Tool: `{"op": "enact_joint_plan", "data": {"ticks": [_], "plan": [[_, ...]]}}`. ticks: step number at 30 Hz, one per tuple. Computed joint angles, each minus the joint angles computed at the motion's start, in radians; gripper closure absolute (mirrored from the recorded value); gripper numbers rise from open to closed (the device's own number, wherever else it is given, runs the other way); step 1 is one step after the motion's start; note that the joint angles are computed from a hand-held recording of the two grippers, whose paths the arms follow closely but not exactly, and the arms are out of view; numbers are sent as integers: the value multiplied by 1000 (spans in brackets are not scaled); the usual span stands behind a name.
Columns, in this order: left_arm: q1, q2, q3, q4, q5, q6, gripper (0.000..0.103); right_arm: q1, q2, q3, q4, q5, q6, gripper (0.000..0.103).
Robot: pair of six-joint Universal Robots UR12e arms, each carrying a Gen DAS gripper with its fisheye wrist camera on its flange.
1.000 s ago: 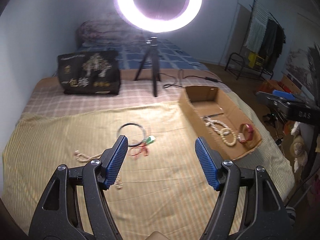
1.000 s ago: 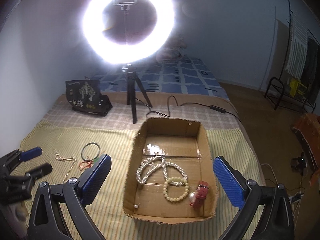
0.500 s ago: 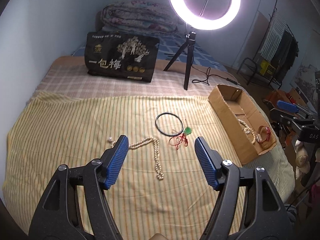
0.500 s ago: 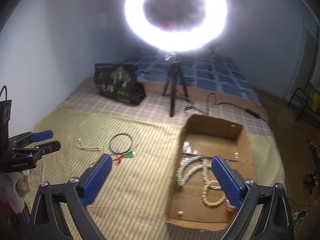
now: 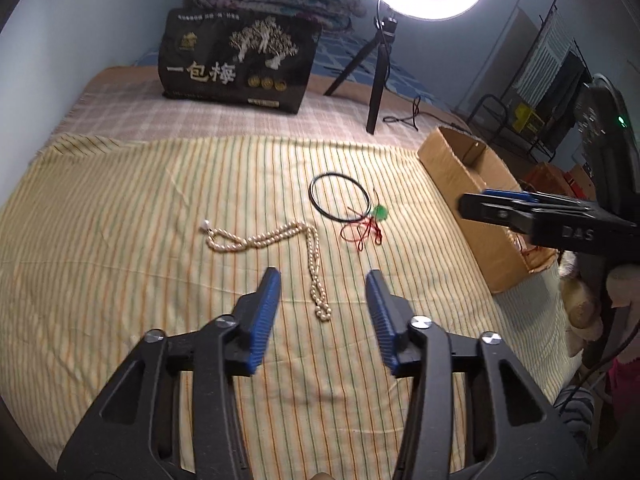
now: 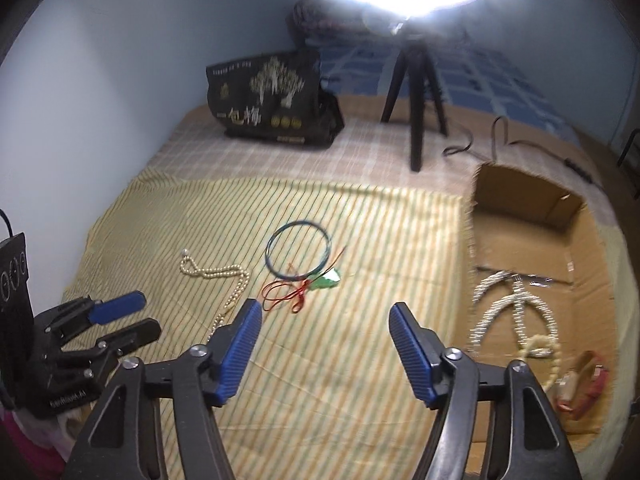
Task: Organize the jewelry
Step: 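Withdraw both open tools from the box back over the bed, then grasp the thin pearl strand with the left tool while the right tool grasps the red string jade pendant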
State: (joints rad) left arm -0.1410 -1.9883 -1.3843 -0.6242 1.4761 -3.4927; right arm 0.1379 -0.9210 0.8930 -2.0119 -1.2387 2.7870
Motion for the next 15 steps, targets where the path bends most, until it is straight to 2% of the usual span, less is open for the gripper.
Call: {"op": "enact_joint_plan", "data": {"ticks": [2, 4, 10, 14, 15], "plan": [[1, -6, 4, -5, -4, 6, 61, 9, 13, -12, 16, -21, -1, 40], [4, -12, 7, -9, -12, 6, 61, 15, 28, -29, 42, -31, 4, 48], [8, -32, 18, -36, -33, 23, 61, 27, 70, -74, 108, -46, 12, 59], [10, -47, 27, -41, -44, 23, 61, 34, 92, -101, 131, -57, 13, 60], [10, -50, 29, -40, -47, 23, 65, 34, 99, -111, 141, -54, 16, 62]]}}
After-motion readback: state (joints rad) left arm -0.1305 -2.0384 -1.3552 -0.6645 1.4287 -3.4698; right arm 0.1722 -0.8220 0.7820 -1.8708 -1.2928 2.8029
